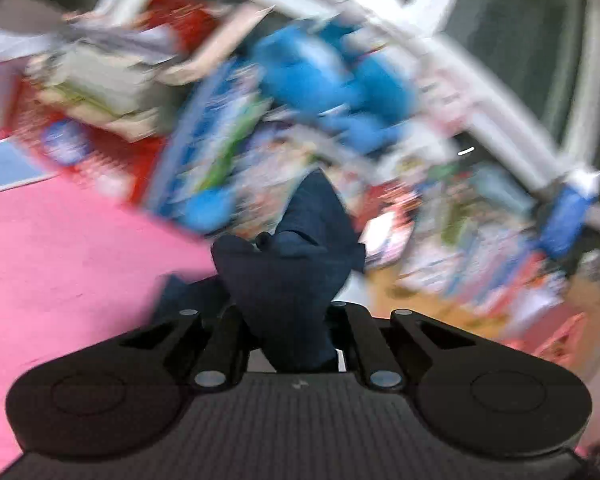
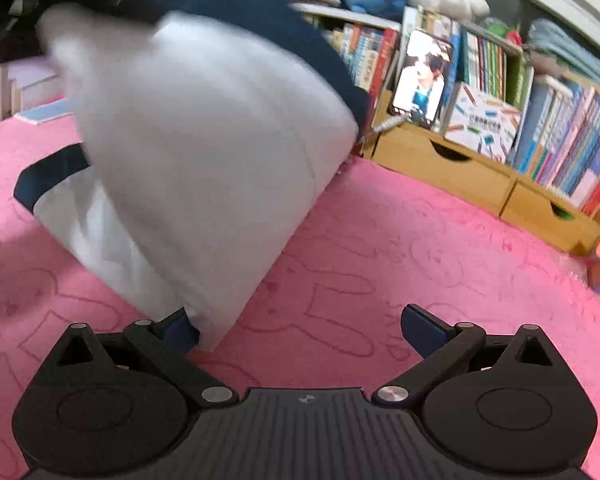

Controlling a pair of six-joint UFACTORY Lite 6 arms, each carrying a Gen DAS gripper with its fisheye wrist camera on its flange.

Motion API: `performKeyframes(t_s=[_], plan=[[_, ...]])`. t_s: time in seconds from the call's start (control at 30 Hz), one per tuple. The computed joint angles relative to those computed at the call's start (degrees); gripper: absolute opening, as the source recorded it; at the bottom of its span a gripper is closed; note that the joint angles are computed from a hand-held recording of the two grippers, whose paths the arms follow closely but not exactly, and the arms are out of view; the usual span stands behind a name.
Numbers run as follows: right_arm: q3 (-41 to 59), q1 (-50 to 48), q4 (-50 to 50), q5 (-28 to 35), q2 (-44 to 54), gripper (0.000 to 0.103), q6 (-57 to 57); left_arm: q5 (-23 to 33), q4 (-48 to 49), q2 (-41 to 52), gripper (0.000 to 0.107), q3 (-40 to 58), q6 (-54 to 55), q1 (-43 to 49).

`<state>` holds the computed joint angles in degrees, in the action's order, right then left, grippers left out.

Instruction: Fold clothes

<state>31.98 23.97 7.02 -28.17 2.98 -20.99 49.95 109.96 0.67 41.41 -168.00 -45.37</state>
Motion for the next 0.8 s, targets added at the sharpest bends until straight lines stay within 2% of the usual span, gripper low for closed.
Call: performKeyframes(t_s=[0.07,0.17,0.27,0.4,0.43,0.47,0.57,0.63,0.7,0.8], plan=[[-0.08,0.33,-0.06,0.02,-0.16,0.103,-0.32,-5.39,-0.6,-1.73,0.011,-4.26,-3.72,3.16],[0.12,0.33,-0.85,0.48,-0.28,0.103,0.22,-8.51,2.67,-3.35,0.018,-8.93,-8.48,5.37],[0.17,0.3,-1.01,0.67,-0.41,0.103,0.3,-7.05,-1.35,-5.18,0.025,-9.43,-0.05,4.33],[-0.07,0.49,-0.46,0.53,-0.7,0.103,-0.36,-8.31,-1.92,-7.24,0.037,-9.71,7.34,7.5],[-0.26,0.81,0.44,0.33,-0.84,0.103,-1.19,-8.14,-2.8,-7.04,0.046,-9.47,9.55,8.26],[-0.48,1.2,1.53,0.06,-1.0,0.103,-2.18,-6.43,-6.04,-6.5,0.045,-9.16,13.15,8.19],[-0.41,1.13,2.16,0.18,-1.11,0.103,-2.15,3.8,-20.17,-3.71,0.043,-7.43,25.76,7.49],[-0.2,0.41,0.15,0.6,-1.06,0.102,0.03,5.2,-20.46,-8.64,0.043,-12.12,24.92,6.26],[-0.16,0.1,-1.03,0.76,-1.07,0.101,1.16,8.42,-19.65,-12.67,0.043,-15.81,24.19,0.84],[-0.11,0.14,-1.38,0.57,-1.04,0.099,1.56,15.91,-20.01,-8.83,0.048,-13.8,28.96,-10.92]])
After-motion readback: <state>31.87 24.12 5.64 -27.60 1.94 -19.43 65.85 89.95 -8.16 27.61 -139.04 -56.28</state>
